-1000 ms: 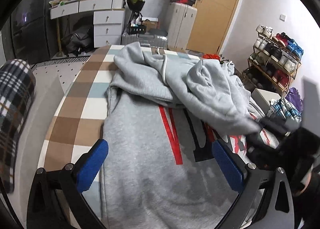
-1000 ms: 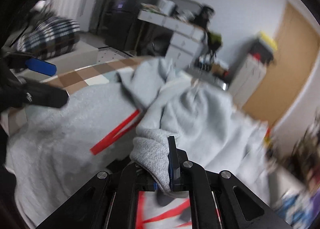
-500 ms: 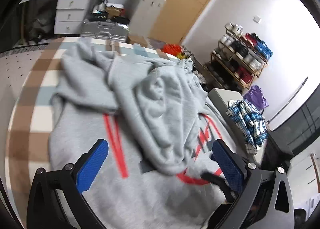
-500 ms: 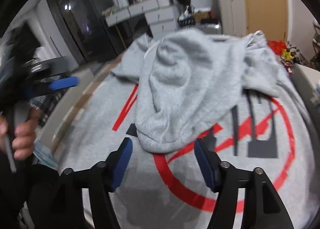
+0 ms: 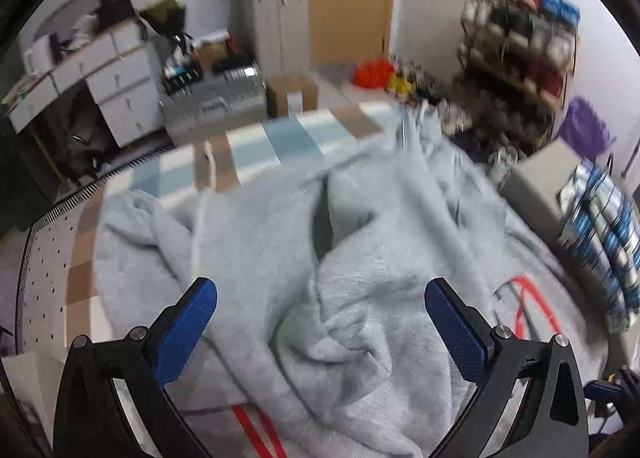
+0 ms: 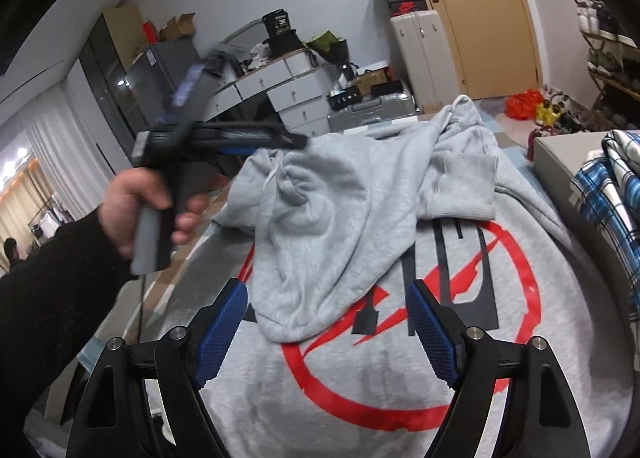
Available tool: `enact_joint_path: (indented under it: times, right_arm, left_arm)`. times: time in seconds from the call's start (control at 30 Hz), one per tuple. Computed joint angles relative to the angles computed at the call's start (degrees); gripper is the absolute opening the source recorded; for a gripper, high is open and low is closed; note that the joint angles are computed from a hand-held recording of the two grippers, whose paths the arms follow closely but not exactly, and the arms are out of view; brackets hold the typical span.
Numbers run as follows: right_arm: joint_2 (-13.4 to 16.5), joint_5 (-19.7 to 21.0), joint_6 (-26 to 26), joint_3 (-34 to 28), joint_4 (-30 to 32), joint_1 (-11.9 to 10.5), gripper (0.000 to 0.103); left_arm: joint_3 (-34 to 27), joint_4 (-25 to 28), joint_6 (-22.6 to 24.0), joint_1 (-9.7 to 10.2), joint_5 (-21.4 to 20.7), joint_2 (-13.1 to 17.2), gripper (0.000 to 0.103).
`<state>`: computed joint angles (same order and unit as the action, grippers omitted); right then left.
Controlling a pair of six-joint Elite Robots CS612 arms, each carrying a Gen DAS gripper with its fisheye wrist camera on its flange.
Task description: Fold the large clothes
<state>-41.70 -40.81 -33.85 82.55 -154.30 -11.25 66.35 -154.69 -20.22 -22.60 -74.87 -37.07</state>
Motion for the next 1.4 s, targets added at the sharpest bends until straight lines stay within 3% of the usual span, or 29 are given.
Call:
enact_joint_path:
  times: [0.13, 0.17, 0.2, 0.23, 0.4, 0.57, 0.67, 0.83, 0.9, 0.97, 1.07, 1.13, 1.2, 1.33, 1.4]
  right_arm:
    - [-0.12, -0.83, -2.45, 0.26, -1.45, 0.23, 0.082]
    - [0.10, -1.25, -2.34, 0.09, -2.27, 0.24, 0.082]
    - [0.44, -1.79, -1.37, -0.38, -2.53, 0.24, 0.082]
    - [0.80, -2.23, -0.33, -1.16, -1.25, 0.22, 0.082]
    - [2.32, -3.17, 4.64, -4.66, 5.43, -0.23, 0.082]
    - [2.37, -2.06, 6.53, -4.75, 5.02, -0.70, 0.082]
    - [2.12, -2.15, 6.03, -4.58, 5.81, -0.69, 0.082]
    - [2.05, -2.74, 7.30, -3.91, 1.80, -0.80, 0.082]
    - [2.13, -3.32, 8.79, -3.80, -0.04, -0.89, 0.082]
    - [2.29, -3.55, 9.94, -4.04, -0.38, -1.02, 0.082]
    - [2.54, -4.37, 11.26, -4.49, 0.19, -1.14, 0.082]
    - [2.62, -5.44, 11.28, -4.57, 0.06, -1.10, 0.082]
    - [2.66, -6.52, 10.76, -4.59, 0.07, -0.97, 0.082]
    - [2.78, -7.94, 9.32, -4.82, 1.71, -0.69, 0.082]
    - [2.76, -7.85, 9.09, -4.85, 2.32, -0.68, 0.082]
  left_arm:
    - [-2.77, 4.43, 1.02, 0.17, -1.18, 1.75, 0.098]
    - [-3.55, 6.28, 0.63, 0.33, -2.13, 2.14, 0.066]
    - [-4.88, 9.19, 0.16, 0.51, -2.95, 2.63, 0.016]
    - [-6.52, 12.89, -1.39, 0.81, -4.31, 3.29, 0.008]
    - [-6.19, 12.32, -8.65, 2.02, -7.93, 1.48, 0.007]
    - [-4.61, 9.30, -13.32, 3.30, -7.95, -2.31, 0.006]
    - [-2.62, 6.28, -10.41, 2.59, -6.22, -5.27, 0.006]
    - [4.44, -0.93, -0.99, -0.12, -9.48, -8.44, 0.006]
    - [7.49, -2.72, -0.55, -0.78, -12.92, -8.19, 0.007]
    - [9.57, -3.34, -2.96, -0.94, -18.22, -6.64, 0.007]
    - [11.39, -3.59, -3.54, -1.50, -21.10, -4.60, 0.008]
    - [12.22, -4.32, -4.59, -1.73, -21.88, -4.11, 0.014]
    - [13.02, -6.44, -5.96, -1.41, -24.86, -3.71, 0.038]
    - [13.60, -8.43, -7.72, -0.51, -29.63, -3.94, 0.054]
    - [14.74, -10.57, -9.96, 0.17, -32.33, -4.73, 0.068]
